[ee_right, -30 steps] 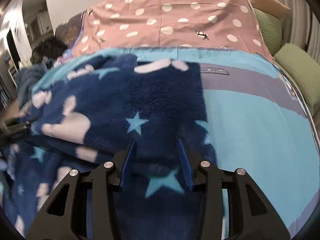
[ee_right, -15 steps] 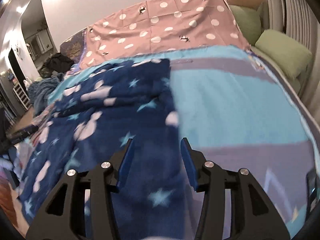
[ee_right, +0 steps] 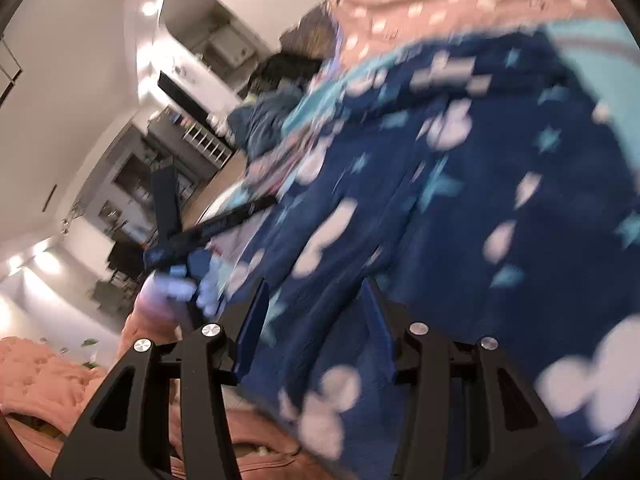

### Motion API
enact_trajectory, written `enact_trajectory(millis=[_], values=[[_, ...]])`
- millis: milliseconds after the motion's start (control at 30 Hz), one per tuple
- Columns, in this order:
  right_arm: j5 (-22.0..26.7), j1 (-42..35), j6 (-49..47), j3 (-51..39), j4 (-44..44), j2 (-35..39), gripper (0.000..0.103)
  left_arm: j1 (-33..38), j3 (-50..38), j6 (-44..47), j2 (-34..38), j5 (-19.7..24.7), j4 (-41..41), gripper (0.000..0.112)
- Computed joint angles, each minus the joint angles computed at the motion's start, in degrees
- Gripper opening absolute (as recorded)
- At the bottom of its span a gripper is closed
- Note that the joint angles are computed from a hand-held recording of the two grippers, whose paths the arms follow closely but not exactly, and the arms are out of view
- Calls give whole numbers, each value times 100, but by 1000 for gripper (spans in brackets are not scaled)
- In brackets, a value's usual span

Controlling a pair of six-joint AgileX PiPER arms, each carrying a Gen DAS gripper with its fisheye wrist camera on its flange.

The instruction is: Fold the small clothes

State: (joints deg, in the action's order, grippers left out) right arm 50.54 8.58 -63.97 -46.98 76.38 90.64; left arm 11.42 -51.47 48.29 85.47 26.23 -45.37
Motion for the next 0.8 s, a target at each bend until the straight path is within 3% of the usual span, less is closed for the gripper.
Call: enact_trajectory(millis=[133, 200, 233, 267, 300, 400, 500, 633, 800], values=[[528, 267, -158, 1, 98, 562, 49, 60, 285, 327, -240, -20, -293, 80], [328, 477, -31, 9, 163, 668, 48, 84, 360, 402, -285, 11, -369, 80], [249, 513, -15, 27, 212, 629, 43, 76, 386, 355, -305, -12, -338, 80], [304, 494, -46, 42, 314, 601, 20, 72, 421, 261, -357, -36, -292, 80], [431, 393, -151, 144, 510, 485, 8, 117, 447, 297, -410, 6, -348, 80], [511, 116, -329, 394, 693, -48, 6, 305, 568, 487, -664, 164, -492, 80], [920, -353, -367, 615, 519, -559, 6, 491, 673, 551, -880, 298, -369, 82], [84, -292, 169, 1014, -284, -876, 9, 616, 857, 436, -908, 516, 118, 84], [124, -894, -98, 1670, 166, -1089, 9, 897, 1348, 790, -959, 780, -40, 84]])
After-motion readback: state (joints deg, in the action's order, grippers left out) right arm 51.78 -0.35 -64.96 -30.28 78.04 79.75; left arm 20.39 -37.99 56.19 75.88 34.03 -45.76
